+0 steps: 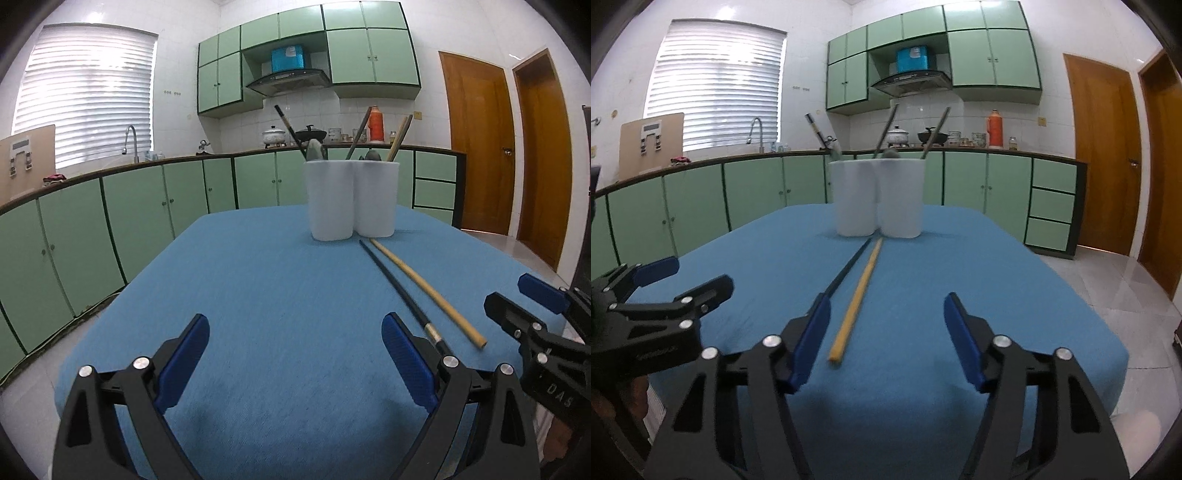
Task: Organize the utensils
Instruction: 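Move both tools back toward the remaining black and wooden chopsticks, then grasp the wooden chopstick with the right tool while the left tool grasps the black one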
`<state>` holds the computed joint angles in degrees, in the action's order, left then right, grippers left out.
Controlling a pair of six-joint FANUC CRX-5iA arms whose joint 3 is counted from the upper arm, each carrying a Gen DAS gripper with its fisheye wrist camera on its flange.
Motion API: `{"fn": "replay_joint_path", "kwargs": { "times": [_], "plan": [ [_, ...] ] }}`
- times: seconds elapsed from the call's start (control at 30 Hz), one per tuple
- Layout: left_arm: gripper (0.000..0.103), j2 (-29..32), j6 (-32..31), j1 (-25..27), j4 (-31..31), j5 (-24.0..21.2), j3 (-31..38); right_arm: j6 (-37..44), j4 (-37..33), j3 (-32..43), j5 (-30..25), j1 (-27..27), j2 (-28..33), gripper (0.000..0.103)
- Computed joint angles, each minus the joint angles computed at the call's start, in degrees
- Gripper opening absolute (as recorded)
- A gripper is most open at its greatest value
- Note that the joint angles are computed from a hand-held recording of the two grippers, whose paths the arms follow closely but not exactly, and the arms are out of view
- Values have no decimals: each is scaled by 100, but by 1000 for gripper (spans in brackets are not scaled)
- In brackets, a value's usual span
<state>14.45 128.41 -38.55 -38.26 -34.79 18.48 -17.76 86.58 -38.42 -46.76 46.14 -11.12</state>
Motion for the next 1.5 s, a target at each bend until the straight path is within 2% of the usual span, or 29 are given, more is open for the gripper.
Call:
{"fn": "replay_joint_path", "kwargs": {
  "times": [0.47, 0.83, 1.1, 1.27, 1.37, 1.5],
  "plan": [
    [92, -148, 367, 65, -61, 138, -298, -38, -84, 45, 89, 45, 221, 25],
    [92, -161, 392, 86, -16, 155, -335, -141, 150, 64, -71, 27, 373, 18],
    [92, -177, 407, 91, -23, 180, -362, -401, 484, 11, -100, -53, 467, 7],
    [92, -176, 350, 104, 65, 205, -366, -452, 525, -47, -40, -115, 355, 6],
    [92, -188, 309, 90, 105, 259, -382, -436, 491, -72, -196, -86, 276, 6],
    [91, -167, 83, 112, 455, 429, -404, -433, 297, -196, -344, -75, 27, 6]
  ]
}}
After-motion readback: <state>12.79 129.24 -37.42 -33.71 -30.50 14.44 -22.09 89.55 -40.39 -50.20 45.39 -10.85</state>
